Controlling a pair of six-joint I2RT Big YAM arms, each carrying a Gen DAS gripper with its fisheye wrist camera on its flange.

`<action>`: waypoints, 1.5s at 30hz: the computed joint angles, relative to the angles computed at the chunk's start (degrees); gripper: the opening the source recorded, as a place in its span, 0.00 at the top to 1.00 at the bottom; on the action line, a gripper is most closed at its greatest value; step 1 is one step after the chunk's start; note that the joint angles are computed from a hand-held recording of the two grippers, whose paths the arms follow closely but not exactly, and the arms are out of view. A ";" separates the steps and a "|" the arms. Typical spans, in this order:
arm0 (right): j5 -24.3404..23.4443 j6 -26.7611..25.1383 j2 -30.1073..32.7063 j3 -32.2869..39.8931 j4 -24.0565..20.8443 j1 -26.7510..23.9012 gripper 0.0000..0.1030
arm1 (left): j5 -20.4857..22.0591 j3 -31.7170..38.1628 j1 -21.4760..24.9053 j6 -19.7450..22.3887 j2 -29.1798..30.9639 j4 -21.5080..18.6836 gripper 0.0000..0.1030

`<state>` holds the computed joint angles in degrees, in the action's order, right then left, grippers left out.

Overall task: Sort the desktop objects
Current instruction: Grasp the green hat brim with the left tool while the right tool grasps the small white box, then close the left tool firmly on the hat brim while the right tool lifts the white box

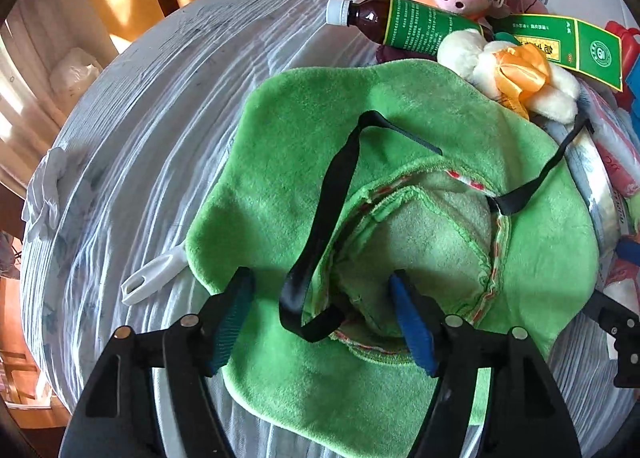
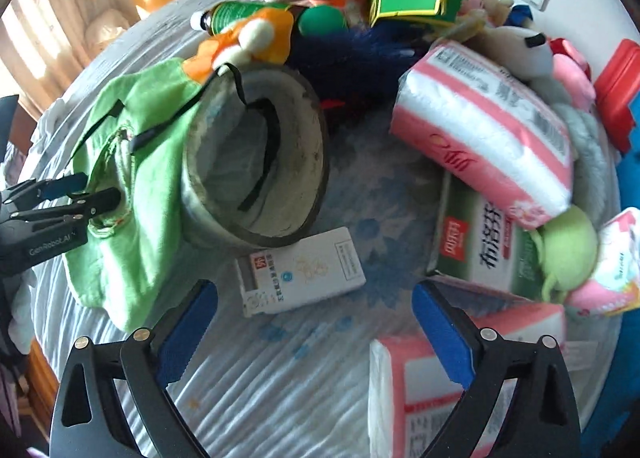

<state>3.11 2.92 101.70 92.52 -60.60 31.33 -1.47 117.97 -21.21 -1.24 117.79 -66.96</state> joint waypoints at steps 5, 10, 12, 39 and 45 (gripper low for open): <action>-0.78 0.92 0.71 -0.22 0.96 -0.18 0.34 | 1.23 -2.25 0.00 -0.40 -1.52 3.06 0.67; -0.51 1.27 -1.92 -2.41 1.91 0.51 0.38 | 2.98 -6.04 0.31 -0.71 -6.44 6.69 0.97; -0.20 1.52 -4.10 -3.70 3.00 0.83 0.38 | 3.05 -7.50 0.27 -0.44 -8.99 9.34 0.99; -0.01 8.36 -4.34 -5.35 1.93 2.83 0.37 | 11.66 -8.06 4.07 -3.83 -4.16 6.66 0.88; 0.57 8.58 -4.03 -5.17 2.08 3.08 0.35 | 11.22 -14.14 3.97 -1.73 -7.29 13.68 0.86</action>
<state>3.68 11.50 97.67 87.35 -58.52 34.42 9.74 103.83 -17.24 -2.97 110.50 -53.28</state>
